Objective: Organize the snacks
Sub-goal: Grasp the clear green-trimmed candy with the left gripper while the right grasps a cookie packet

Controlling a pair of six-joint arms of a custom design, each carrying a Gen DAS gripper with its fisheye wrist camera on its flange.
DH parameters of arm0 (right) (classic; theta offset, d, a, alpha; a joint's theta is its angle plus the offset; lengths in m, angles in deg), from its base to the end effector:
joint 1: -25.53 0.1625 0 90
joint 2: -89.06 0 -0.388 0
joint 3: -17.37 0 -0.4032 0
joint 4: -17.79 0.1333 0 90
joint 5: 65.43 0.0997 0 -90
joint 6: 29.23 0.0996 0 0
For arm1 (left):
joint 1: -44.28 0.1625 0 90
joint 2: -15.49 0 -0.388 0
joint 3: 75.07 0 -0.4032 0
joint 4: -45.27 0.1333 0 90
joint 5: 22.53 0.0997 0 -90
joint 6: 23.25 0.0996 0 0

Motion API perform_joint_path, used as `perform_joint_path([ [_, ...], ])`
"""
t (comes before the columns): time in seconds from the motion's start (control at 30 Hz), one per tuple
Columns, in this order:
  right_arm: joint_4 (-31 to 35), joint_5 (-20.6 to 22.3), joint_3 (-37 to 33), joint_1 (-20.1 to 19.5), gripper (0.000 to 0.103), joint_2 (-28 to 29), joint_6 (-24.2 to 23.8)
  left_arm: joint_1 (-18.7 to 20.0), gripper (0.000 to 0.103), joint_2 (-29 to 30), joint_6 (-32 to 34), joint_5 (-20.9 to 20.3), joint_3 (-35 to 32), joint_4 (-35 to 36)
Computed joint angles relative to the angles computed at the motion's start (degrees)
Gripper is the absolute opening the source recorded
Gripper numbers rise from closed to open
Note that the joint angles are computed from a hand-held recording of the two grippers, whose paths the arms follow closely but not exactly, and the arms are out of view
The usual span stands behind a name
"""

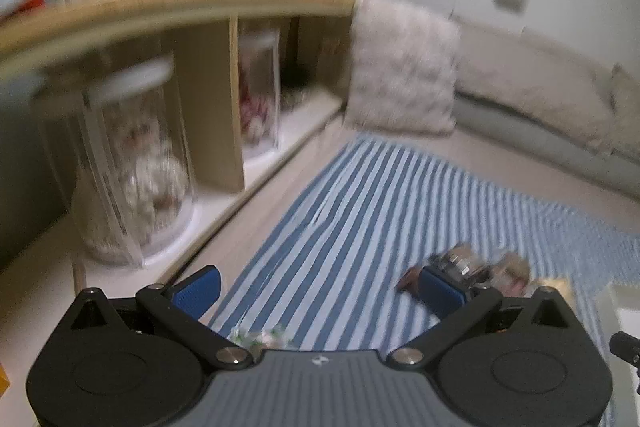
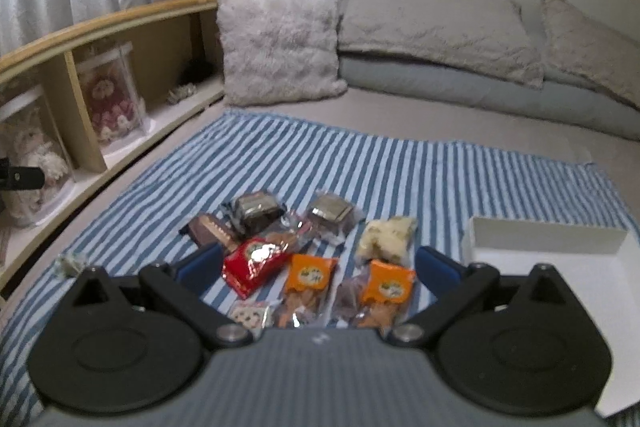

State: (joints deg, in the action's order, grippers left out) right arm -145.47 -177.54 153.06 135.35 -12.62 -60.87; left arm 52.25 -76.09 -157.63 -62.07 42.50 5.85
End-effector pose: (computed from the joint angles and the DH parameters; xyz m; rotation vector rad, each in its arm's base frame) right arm 0.2228 -0.3356 0.3086 0.9527 -2.3886 0.8583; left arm -0.2811 -0.2515 0.2620 -0.1903 1.8824 -1.2311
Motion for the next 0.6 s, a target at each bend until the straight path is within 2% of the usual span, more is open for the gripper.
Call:
perform_joint_path([
  [0.17, 2.7, 0.4, 0.0, -0.9, 0.103, 3.1, 4.4, 4.7, 0.103, -2.4, 1.1, -2.5, 1.9, -0.4],
  [0.23, 6.9, 1.4, -0.5, -1.8, 0.103, 3.7, 7.6, 6.0, 0.103, -3.8, 0.6, -3.6, 2.9, -1.7],
  [0.3, 10.3, 1.6, -2.7, -1.4, 0.102, 7.0, 11.3, 7.0, 0.102, -4.5, 0.6, -4.6, 3.5, -2.1],
  [0.47, 12.5, -2.8, -5.0, 1.5, 0.092, 13.7, 17.5, 8.6, 0.092, -5.0, 3.3, -4.3, 4.3, -3.2],
  [0.6, 11.2, -12.1, -6.0, 5.2, 0.091, 20.2, 21.2, 10.1, 0.088, -4.3, 7.1, -3.9, 5.0, -5.7],
])
